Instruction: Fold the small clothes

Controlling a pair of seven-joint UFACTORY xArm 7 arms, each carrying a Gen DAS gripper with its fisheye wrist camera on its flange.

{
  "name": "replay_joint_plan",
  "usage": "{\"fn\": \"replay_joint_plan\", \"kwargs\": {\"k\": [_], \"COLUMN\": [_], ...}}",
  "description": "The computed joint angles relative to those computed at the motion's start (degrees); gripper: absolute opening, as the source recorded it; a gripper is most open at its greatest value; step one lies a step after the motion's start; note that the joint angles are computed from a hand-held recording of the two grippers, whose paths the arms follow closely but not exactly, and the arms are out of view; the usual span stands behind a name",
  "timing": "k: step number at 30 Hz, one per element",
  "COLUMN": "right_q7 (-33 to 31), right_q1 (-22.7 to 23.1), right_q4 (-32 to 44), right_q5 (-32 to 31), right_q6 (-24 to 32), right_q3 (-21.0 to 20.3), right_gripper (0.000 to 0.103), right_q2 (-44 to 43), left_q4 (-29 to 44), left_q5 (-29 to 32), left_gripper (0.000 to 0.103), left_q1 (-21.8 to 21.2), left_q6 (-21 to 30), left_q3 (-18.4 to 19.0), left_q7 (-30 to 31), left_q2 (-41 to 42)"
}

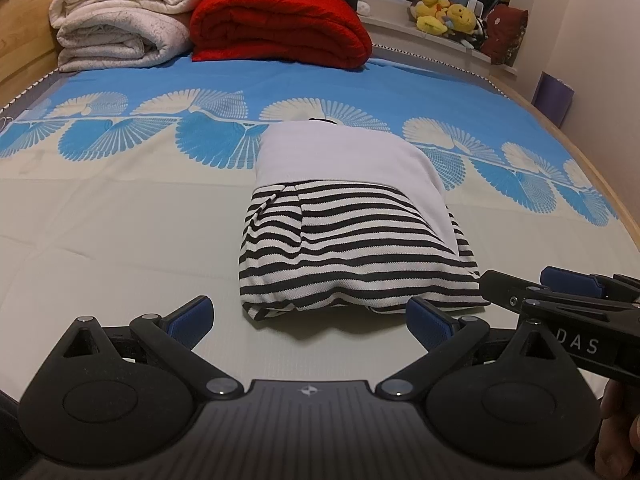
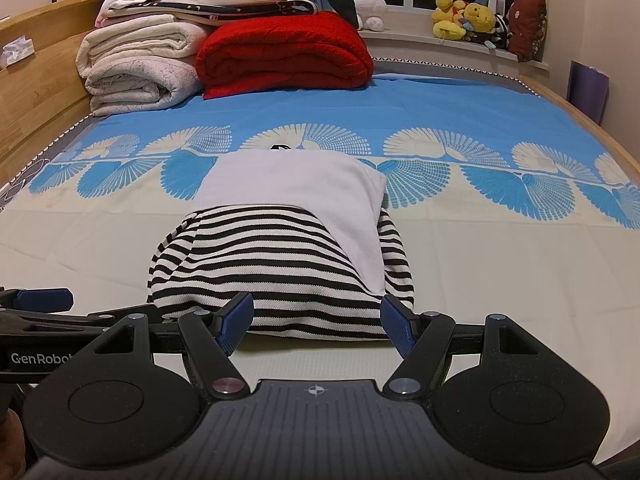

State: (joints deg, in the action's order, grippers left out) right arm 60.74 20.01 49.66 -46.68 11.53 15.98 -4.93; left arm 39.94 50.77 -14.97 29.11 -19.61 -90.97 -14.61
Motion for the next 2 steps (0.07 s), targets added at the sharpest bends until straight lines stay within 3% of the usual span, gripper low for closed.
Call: {"fn": "replay_joint_plan", "kwargs": {"k": [2], "right_q7": [0.1], "right_q1": [0.0], "right_q4": [0.1], "right_q5": [-0.1], "right_q6": [0.1], "right_q3": [0.0], "right_gripper": [0.072], "right_q2": [0.1], "left_q4": [0.0], "left_q5": [0.0], "left_gripper": [0.102], "left_q1": [0.0], "left_q6": [0.0], "left_q3": [0.0], "left_q7": [0.1], "left_q2": [0.0]}}
